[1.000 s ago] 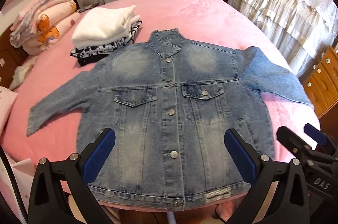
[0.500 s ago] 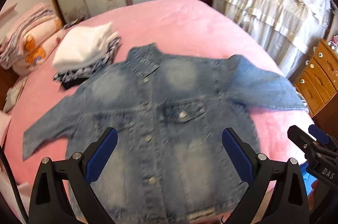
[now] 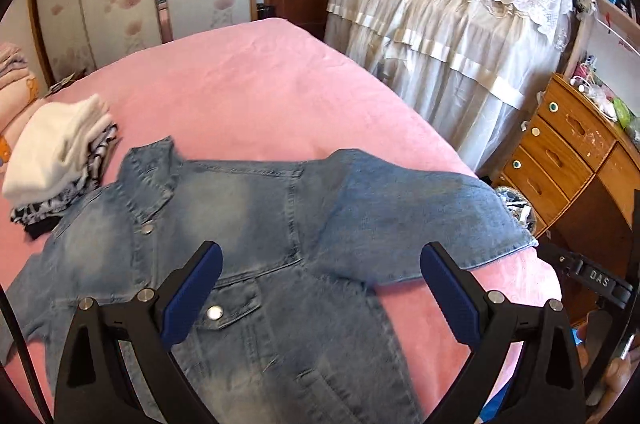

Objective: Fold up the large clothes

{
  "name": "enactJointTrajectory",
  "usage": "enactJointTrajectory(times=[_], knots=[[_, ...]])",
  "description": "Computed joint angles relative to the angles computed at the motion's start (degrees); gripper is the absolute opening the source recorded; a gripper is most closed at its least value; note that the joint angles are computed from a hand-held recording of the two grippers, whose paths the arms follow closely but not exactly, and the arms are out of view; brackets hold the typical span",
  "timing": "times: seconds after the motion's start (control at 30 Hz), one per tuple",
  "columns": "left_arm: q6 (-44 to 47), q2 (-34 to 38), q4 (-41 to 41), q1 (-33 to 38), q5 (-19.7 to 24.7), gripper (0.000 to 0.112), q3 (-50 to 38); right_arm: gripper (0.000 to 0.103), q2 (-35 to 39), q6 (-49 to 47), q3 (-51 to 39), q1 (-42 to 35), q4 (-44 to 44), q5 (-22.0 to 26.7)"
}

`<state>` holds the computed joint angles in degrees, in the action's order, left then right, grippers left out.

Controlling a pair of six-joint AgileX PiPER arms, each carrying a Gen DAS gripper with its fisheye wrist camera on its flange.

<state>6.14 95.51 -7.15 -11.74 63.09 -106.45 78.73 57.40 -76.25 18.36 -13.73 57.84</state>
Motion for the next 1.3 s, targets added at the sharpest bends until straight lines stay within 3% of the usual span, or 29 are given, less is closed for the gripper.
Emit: enactJointTrajectory(times=[0.17, 0.4, 0.6, 0.67, 0.7, 0.73, 0.77, 0.8, 0.83, 0.97, 1.07, 1.13, 1.3], knots=[[-2.54, 6.47, 1.13, -3.78, 0.04, 0.099, -4.59, 0.096, 1.2, -8.64, 6.27, -11.28, 12.2, -7.15], [-6.18, 15.35, 2.21, -6.4, 0.02, 0.099, -11.51, 0.093, 6.5, -17.67, 10.58, -20.12, 24.39, -13.55], [-8.86, 20.9, 5.79, -7.23, 2.87, 0.099, -17.23, 0.093, 11.75, -17.67, 7.88, -22.53, 24.85, -16.22], [-7.81, 21.31, 5.16, -6.8, 3.51, 0.099, -17.51, 0.086, 13.5, -14.91, 6.02, -22.1, 22.12, -15.95], [-7.05, 21.34, 4.36, -6.39, 4.09, 0.097, -17.61, 0.072, 14.57, -12.44, 4.44, -21.43, 19.27, -14.83], [-7.01, 21.17, 4.66, -6.11, 4.35, 0.091, -17.24, 0.052, 15.64, -9.72, 2.46, -20.46, 15.81, -12.74], [-6.98, 20.52, 4.87, -5.69, 3.93, 0.088, -16.05, 0.04, 16.65, -7.19, 0.44, -19.51, 12.22, -10.38], [-6.72, 19.76, 4.34, -4.97, 3.57, 0.086, -14.75, 0.017, 16.76, -6.43, -0.78, -18.84, 10.49, -9.34], [-6.51, 19.03, 3.73, -4.19, 3.37, 0.086, -13.68, 0.011, 15.99, -7.13, -0.8, -18.7, 11.05, -10.22], [-6.26, 14.81, 2.84, -0.57, 1.34, 0.085, -7.19, 0.009, 11.54, -1.89, -4.19, -11.72, 1.03, -10.89], [-5.43, 13.13, 0.95, 3.61, 3.53, 0.085, -5.22, 0.009, 11.29, -3.54, -11.53, -3.77, -2.93, -10.45], [-4.26, 11.72, -1.15, 6.97, 4.19, 0.085, -3.31, 0.009, 14.4, -8.48, -19.49, 2.24, -3.21, -8.96], [1.69, 6.27, -5.72, 16.84, -0.33, 0.085, 5.84, 0.009, 28.85, -22.19, -40.57, 12.53, 4.07, -2.79]])
